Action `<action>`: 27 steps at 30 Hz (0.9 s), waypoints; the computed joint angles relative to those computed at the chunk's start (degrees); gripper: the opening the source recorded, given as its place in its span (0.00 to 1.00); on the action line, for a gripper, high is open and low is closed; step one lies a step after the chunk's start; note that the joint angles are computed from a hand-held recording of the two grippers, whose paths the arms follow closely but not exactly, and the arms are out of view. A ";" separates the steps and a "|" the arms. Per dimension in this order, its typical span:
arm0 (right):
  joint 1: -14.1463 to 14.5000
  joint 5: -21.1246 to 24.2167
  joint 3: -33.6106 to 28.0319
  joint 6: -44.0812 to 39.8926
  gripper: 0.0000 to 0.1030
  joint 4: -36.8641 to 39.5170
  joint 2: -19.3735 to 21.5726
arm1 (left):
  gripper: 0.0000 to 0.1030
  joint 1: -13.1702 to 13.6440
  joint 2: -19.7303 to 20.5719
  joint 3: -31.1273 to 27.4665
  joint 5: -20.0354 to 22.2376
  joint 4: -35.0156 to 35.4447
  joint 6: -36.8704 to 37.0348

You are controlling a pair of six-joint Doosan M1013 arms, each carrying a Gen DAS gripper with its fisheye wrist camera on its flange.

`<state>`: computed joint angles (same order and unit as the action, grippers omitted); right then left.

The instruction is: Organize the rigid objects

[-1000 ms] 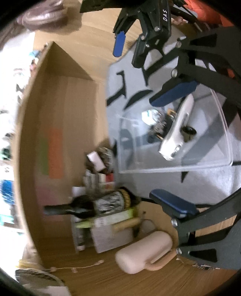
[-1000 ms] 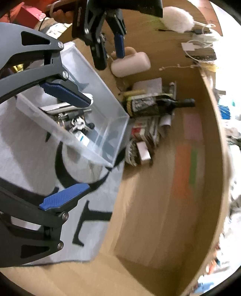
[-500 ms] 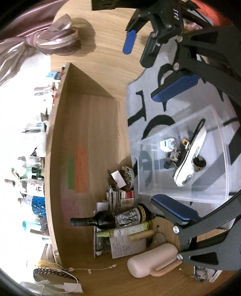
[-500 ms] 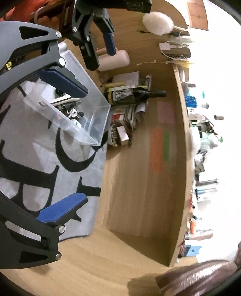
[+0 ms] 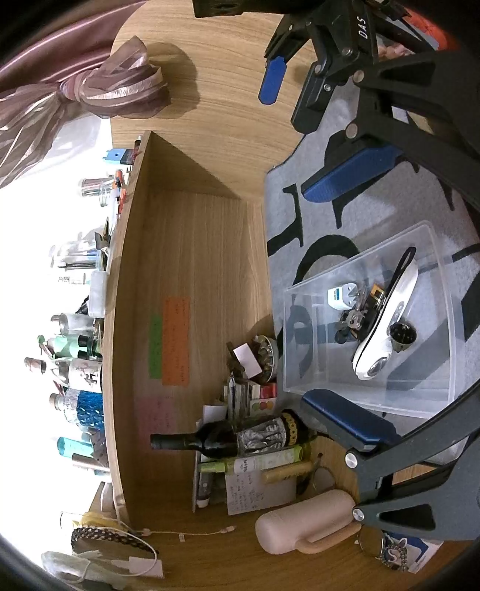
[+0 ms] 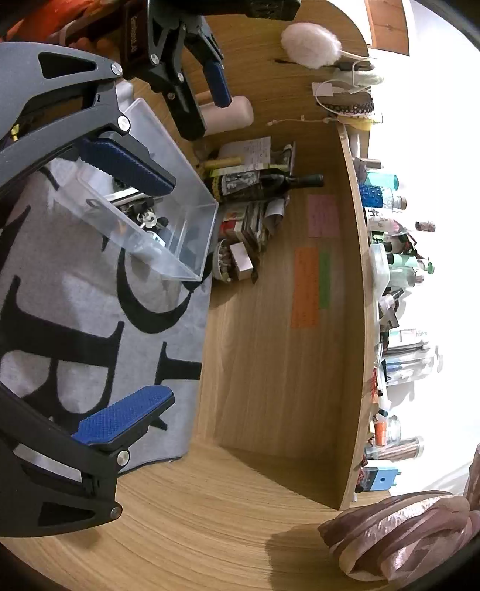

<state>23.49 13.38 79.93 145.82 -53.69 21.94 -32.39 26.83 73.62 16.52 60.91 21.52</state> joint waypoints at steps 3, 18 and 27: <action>0.04 0.40 -0.35 -2.35 1.00 2.48 0.23 | 1.00 0.17 0.00 0.15 -0.30 -0.23 -0.20; 0.21 0.85 -0.94 -4.39 1.00 4.20 0.69 | 1.00 0.45 0.11 0.13 -0.70 -1.75 1.17; 0.25 0.87 -0.95 -4.44 1.00 4.16 0.64 | 1.00 0.38 0.26 -0.07 -0.72 -2.10 1.57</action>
